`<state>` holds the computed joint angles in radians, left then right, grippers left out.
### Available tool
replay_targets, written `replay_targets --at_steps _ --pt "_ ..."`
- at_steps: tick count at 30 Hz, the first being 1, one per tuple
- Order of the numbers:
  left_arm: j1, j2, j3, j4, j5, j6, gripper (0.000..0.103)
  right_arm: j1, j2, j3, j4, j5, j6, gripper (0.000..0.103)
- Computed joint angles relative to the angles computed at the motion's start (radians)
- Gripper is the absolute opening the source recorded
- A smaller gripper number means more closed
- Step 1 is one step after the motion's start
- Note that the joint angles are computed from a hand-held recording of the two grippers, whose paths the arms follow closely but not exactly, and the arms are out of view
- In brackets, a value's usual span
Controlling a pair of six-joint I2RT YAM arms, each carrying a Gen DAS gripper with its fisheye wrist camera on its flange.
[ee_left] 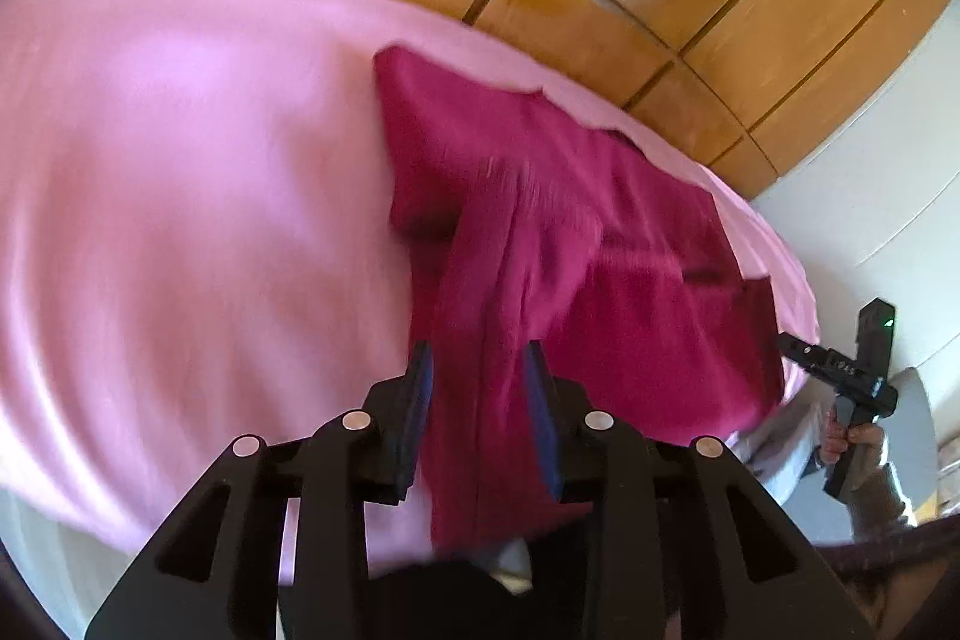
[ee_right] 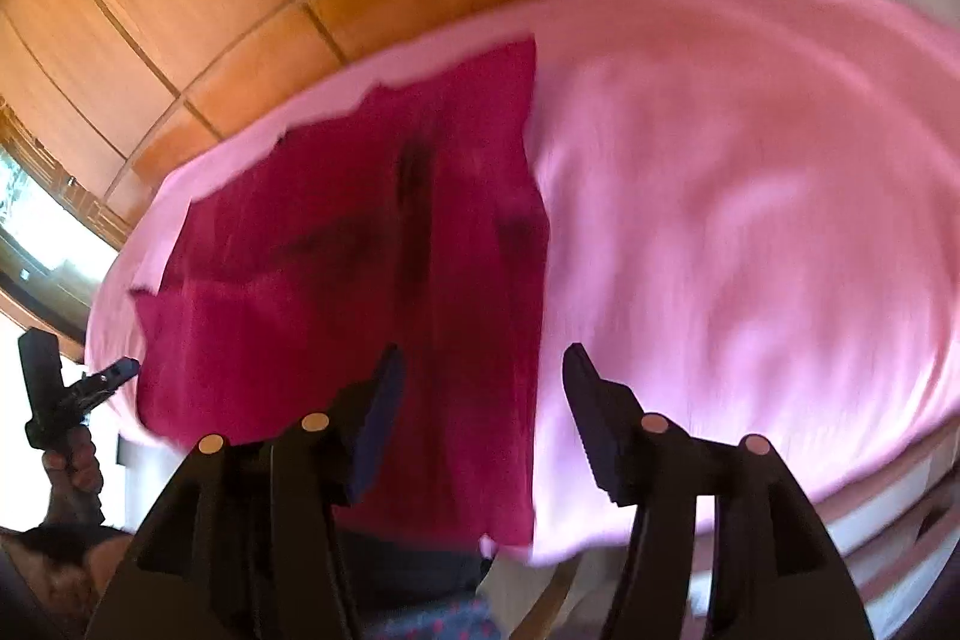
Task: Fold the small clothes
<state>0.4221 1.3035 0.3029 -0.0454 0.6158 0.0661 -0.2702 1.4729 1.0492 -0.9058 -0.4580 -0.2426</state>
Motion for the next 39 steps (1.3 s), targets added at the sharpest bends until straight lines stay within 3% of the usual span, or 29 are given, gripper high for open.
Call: replay_targets --at_steps 2,6,7,8,9,10,17,21,24,29,35,39 --pt "-0.074 0.071 0.040 0.084 -0.057 -0.042 0.047 0.041 0.031 0.014 0.062 0.023 0.036 0.056" --pt "-0.131 0.165 0.077 0.186 -0.083 -0.092 0.048 0.100 0.105 0.034 0.135 0.052 0.049 0.055" --pt "-0.145 0.188 0.087 0.206 -0.092 -0.100 0.041 0.112 0.121 0.038 0.140 0.066 0.045 0.046" --pt "-0.158 0.200 0.094 0.217 -0.111 -0.104 0.019 0.129 0.134 0.045 0.135 0.081 0.035 0.028" --pt "-0.168 0.210 0.105 0.225 -0.133 -0.108 0.009 0.134 0.124 0.026 0.143 0.092 0.019 0.017" --pt "-0.162 0.193 0.096 0.234 -0.136 -0.110 0.008 0.136 0.114 0.026 0.138 0.098 0.008 0.007" --pt "-0.041 -0.102 0.033 0.092 0.002 -0.094 0.007 0.069 -0.006 0.107 0.026 -0.009 -0.018 0.006" --pt "-0.041 -0.109 0.093 0.127 0.017 -0.161 0.007 0.068 0.054 0.193 0.088 -0.073 0.098 0.006" --pt "-0.074 -0.031 0.156 0.192 -0.037 -0.193 0.007 0.112 0.153 0.249 0.186 -0.041 0.201 0.006" --pt "-0.136 0.219 0.344 0.269 -0.161 -0.230 0.007 0.175 0.373 0.375 0.326 0.029 0.370 0.006" --pt "-0.194 0.518 0.605 0.234 -0.291 -0.243 0.006 0.234 0.592 0.527 0.374 0.144 0.472 0.006" --pt "-0.215 0.694 0.760 0.165 -0.355 -0.250 0.006 0.259 0.753 0.630 0.332 0.244 0.460 0.006"
